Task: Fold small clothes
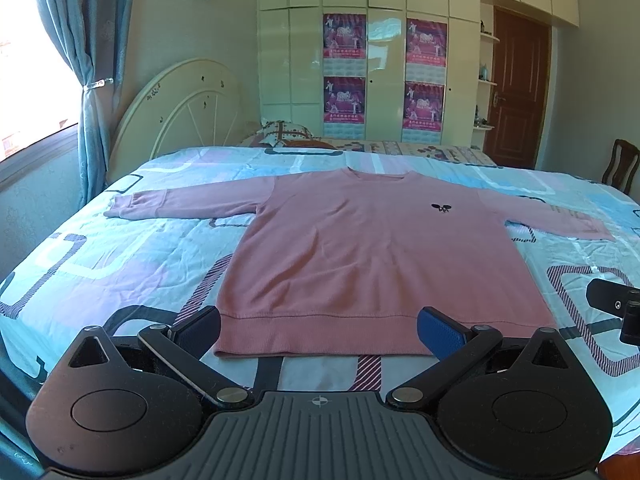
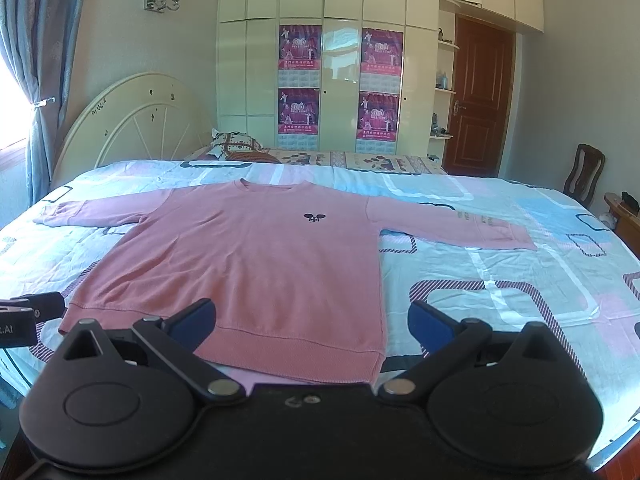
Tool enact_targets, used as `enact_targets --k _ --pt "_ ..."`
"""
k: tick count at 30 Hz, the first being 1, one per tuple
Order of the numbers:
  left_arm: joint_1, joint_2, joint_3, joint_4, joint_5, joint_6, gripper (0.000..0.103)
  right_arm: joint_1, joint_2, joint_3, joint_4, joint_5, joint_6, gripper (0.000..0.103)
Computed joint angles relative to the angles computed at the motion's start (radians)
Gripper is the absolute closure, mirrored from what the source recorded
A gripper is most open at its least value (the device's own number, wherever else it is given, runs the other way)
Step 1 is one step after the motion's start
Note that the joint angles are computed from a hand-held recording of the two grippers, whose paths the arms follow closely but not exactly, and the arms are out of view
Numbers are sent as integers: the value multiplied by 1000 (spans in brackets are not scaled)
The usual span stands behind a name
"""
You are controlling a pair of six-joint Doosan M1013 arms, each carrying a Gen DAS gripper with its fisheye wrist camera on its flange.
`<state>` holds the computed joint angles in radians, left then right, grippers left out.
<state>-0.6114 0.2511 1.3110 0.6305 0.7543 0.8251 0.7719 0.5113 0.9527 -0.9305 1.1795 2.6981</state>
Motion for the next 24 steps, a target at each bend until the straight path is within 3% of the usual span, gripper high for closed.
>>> enact_targets --k 24 --pt "1 0 3 7 -2 -10 0 -1 -4 3 -3 -2 0 1"
